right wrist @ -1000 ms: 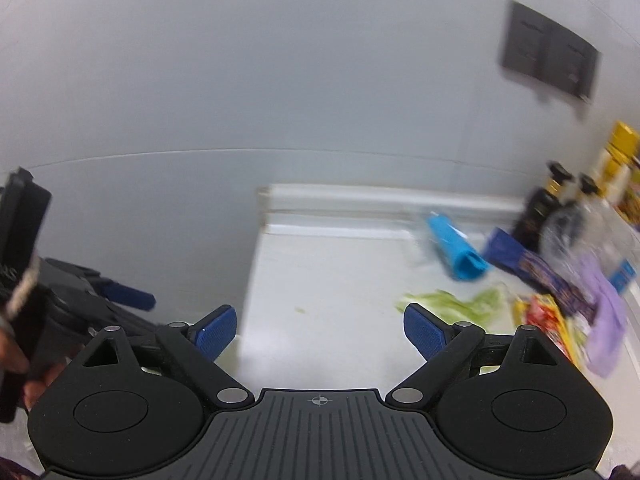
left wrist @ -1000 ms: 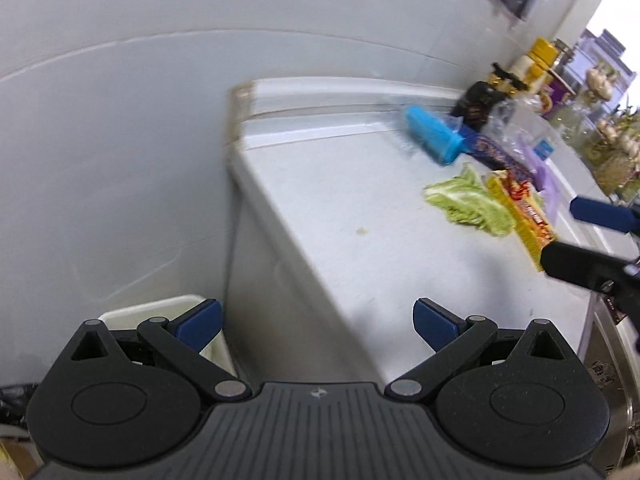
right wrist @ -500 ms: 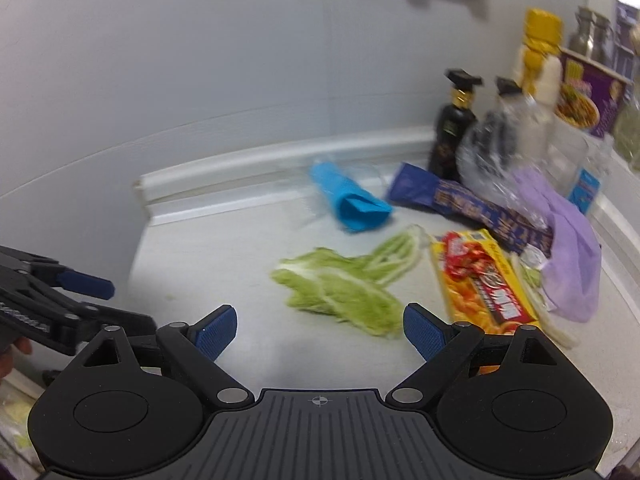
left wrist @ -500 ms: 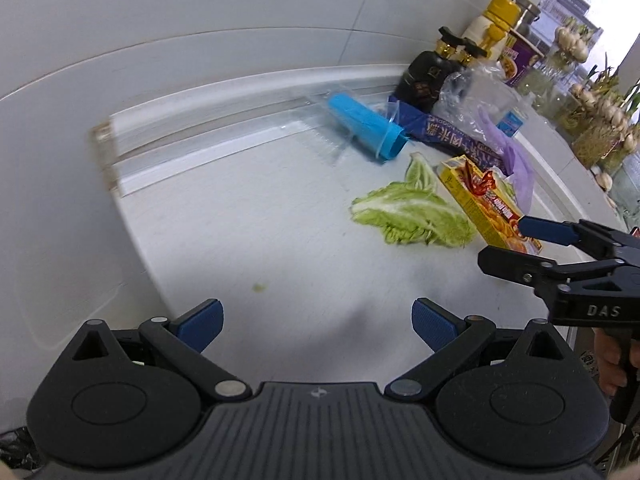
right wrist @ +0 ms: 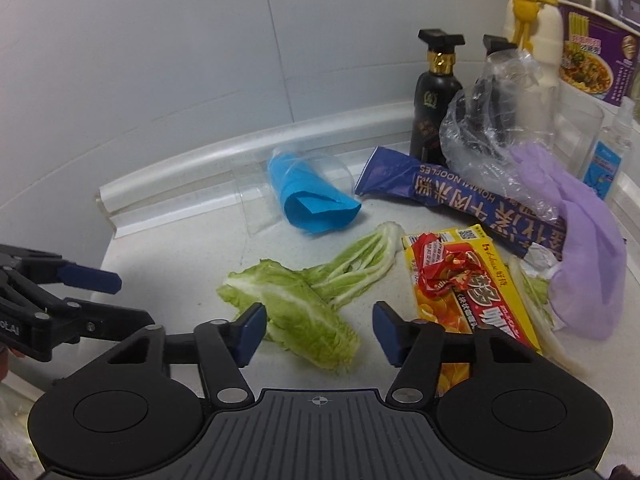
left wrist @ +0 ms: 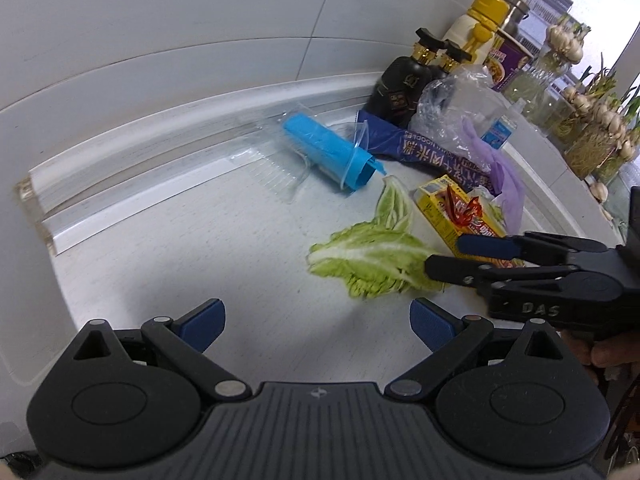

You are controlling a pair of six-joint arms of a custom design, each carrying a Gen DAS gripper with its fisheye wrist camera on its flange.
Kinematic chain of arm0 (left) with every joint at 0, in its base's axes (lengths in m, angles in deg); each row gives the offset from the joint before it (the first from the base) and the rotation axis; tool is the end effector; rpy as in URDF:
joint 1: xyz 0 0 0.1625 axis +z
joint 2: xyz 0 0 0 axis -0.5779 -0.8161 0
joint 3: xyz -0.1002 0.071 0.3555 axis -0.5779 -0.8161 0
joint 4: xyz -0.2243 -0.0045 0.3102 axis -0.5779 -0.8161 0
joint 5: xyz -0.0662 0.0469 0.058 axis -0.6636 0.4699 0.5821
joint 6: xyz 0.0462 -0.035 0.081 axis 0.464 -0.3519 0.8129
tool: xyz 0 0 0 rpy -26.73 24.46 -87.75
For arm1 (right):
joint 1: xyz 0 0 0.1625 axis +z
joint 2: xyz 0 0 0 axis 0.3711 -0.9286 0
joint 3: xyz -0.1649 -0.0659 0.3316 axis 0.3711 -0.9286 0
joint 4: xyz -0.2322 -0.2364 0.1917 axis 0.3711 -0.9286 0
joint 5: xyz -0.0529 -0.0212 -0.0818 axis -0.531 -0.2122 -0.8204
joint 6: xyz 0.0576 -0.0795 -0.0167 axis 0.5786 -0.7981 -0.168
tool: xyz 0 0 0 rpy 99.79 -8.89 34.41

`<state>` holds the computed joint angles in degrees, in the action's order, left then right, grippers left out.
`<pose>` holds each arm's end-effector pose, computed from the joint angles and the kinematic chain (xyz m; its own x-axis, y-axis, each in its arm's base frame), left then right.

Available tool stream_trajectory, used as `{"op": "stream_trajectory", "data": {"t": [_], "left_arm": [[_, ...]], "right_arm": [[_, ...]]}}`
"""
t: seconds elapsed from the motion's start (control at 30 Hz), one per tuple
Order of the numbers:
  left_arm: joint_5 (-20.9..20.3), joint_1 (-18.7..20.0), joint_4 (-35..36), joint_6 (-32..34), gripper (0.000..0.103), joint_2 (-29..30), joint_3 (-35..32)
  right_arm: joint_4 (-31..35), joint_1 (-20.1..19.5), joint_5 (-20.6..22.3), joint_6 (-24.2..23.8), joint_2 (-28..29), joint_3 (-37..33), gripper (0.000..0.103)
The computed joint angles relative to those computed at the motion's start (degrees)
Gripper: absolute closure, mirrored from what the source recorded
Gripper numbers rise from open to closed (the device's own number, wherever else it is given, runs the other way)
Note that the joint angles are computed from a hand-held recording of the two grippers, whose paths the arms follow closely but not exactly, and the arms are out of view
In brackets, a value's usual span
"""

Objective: Collect trash
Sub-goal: 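Grasp a cabbage leaf with the right gripper while the left grasps another leaf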

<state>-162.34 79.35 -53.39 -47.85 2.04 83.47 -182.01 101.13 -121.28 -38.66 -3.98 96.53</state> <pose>-0.2931 -0.5084 0.2685 -0.7278 0.6262 -0.2797 0.6677 0.7401 -0.0806 0.2950 -0.3472 0.1956 -0.8164 0.0417 0.5760 -0.3922 0.6920 -0.6060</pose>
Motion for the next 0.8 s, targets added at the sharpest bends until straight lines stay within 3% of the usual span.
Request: {"op": "stream_trajectory", "data": {"t": [0.17,0.33,0.6,0.8], "left_arm": [[-0.26,-0.05,-0.04,0.44,0.005,1.09,-0.69],[-0.44,0.09,-0.28,0.88,0.006,1.79,-1.17],[-2.04,0.09,-1.64,2.29,0.008,3.64,-3.00],[-4.33,-0.08,-2.59,3.38,0.013,5.68,-4.17]], "right_arm": [[1.66,-1.27,1.53,-0.08,-0.26,0.04,0.071],[2.58,-1.21,2.03,0.51,-0.47,0.36,0.098],[2.34,2.69,2.00,2.00,-1.52,1.21,0.103],[7.00,6.70,-0.38,6.46,-5.86,4.14,0.103]]}}
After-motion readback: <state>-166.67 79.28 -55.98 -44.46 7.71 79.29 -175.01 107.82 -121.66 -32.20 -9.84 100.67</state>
